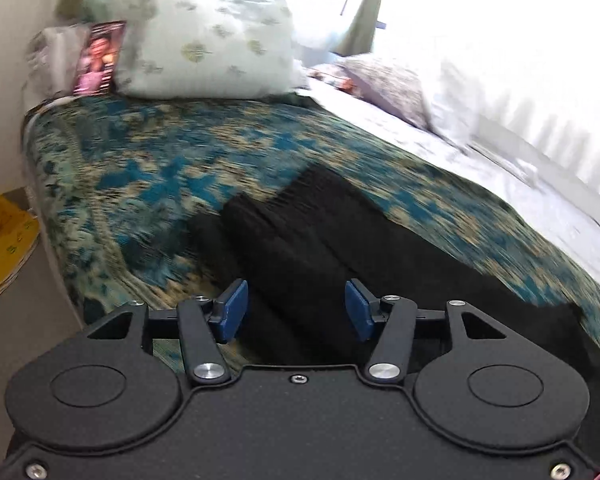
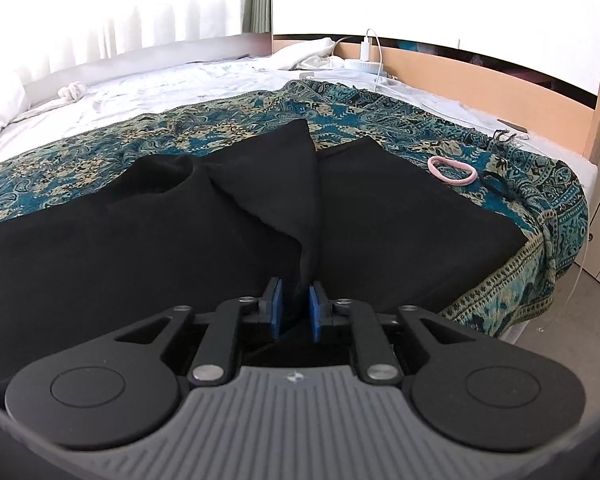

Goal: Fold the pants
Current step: 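Open both grippers and release the folded trousers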

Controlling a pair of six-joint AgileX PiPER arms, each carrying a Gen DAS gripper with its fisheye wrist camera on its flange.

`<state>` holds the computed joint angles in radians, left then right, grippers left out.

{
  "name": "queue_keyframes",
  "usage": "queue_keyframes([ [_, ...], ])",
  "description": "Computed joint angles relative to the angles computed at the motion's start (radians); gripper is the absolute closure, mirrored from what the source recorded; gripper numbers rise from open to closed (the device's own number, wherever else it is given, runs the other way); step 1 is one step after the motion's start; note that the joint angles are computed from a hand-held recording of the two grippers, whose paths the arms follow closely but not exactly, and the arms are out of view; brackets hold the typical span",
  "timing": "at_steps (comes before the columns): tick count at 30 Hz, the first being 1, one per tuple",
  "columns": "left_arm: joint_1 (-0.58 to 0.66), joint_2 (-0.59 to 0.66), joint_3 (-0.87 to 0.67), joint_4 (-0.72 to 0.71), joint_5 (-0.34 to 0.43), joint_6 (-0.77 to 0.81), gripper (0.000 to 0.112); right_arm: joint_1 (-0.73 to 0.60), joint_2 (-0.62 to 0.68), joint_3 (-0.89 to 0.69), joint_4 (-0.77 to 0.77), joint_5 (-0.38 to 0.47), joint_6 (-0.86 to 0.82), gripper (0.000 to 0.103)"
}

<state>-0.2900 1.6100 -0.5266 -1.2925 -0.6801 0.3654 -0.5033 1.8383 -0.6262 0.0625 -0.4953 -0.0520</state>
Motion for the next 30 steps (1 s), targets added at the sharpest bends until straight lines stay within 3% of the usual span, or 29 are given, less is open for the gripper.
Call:
queue_keyframes([
  [4, 0.142, 0.023, -0.022, 0.136, 0.095, -0.088, 0.055, 0.016, 0.011, -0.010, 0.059, -0.004, -0.057, 0.068],
  [7, 0.205, 0.066, -0.072, 0.135, 0.154, -0.072, 0.055, 0.040, 0.020, -0.017, 0.132, -0.012, -0.118, 0.068],
  [9, 0.177, 0.087, -0.088, 0.054, 0.094, 0.012, 0.096, 0.052, 0.022, -0.021, 0.168, -0.013, -0.147, 0.067],
  [12, 0.108, 0.075, -0.063, 0.046, -0.013, 0.123, 0.102, 0.057, 0.024, -0.029, 0.186, -0.007, -0.165, 0.066],
  [14, 0.045, 0.086, -0.077, -0.046, -0.088, 0.283, 0.102, 0.059, 0.028, -0.034, 0.197, -0.008, -0.179, 0.066],
  [16, 0.021, 0.115, -0.110, -0.144, -0.112, 0.420, 0.102, 0.062, 0.031, -0.036, 0.206, -0.011, -0.185, 0.066],
  [18, 0.042, 0.140, -0.152, -0.233, -0.067, 0.528, 0.097, 0.065, 0.034, -0.038, 0.210, -0.014, -0.186, 0.065],
  [20, 0.023, 0.153, -0.176, -0.294, -0.079, 0.588, 0.092, 0.069, 0.038, -0.038, 0.220, -0.020, -0.196, 0.065],
  [23, -0.067, 0.136, -0.187, -0.328, -0.145, 0.642, 0.054, 0.066, 0.040, -0.038, 0.210, -0.024, -0.193, 0.065],
  [26, -0.161, 0.093, -0.183, -0.309, -0.174, 0.667, 0.051, 0.058, 0.039, -0.035, 0.185, -0.026, -0.173, 0.065],
  [28, -0.209, 0.057, -0.188, -0.294, -0.137, 0.693, 0.044, 0.056, 0.036, -0.036, 0.181, -0.019, -0.171, 0.064],
  [30, -0.242, 0.027, -0.199, -0.259, -0.039, 0.717, 0.038, 0.052, 0.031, -0.038, 0.172, -0.008, -0.161, 0.064],
])
